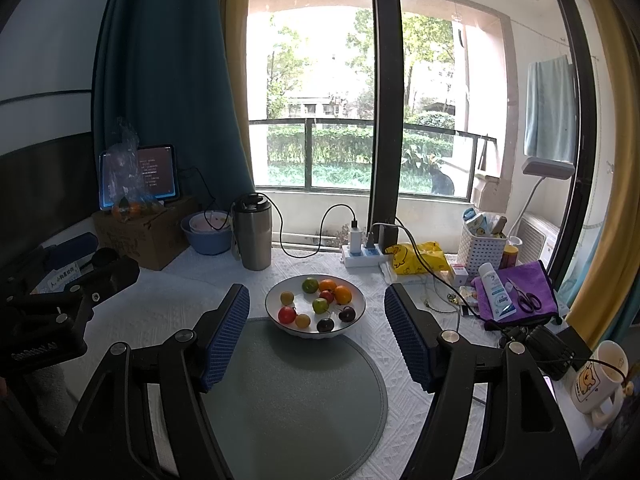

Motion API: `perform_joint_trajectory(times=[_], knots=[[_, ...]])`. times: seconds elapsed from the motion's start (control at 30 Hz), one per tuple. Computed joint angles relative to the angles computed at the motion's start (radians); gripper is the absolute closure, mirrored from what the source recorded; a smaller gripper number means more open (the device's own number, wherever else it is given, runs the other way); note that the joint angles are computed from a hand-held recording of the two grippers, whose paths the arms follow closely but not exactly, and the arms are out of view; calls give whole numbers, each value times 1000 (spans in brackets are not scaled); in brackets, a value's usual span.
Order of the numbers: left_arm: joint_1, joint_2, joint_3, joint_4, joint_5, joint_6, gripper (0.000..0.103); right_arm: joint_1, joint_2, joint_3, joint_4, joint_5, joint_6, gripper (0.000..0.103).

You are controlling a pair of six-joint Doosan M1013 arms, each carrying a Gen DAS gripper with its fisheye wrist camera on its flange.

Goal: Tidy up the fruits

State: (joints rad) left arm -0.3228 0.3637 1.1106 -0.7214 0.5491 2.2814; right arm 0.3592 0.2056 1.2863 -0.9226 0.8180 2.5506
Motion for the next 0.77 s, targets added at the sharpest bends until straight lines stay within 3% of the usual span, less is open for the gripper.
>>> perform_joint_trajectory(times=[0.77], knots=[[3, 8, -3, -20, 6, 7, 14, -6, 3, 3, 16, 11, -13, 30]])
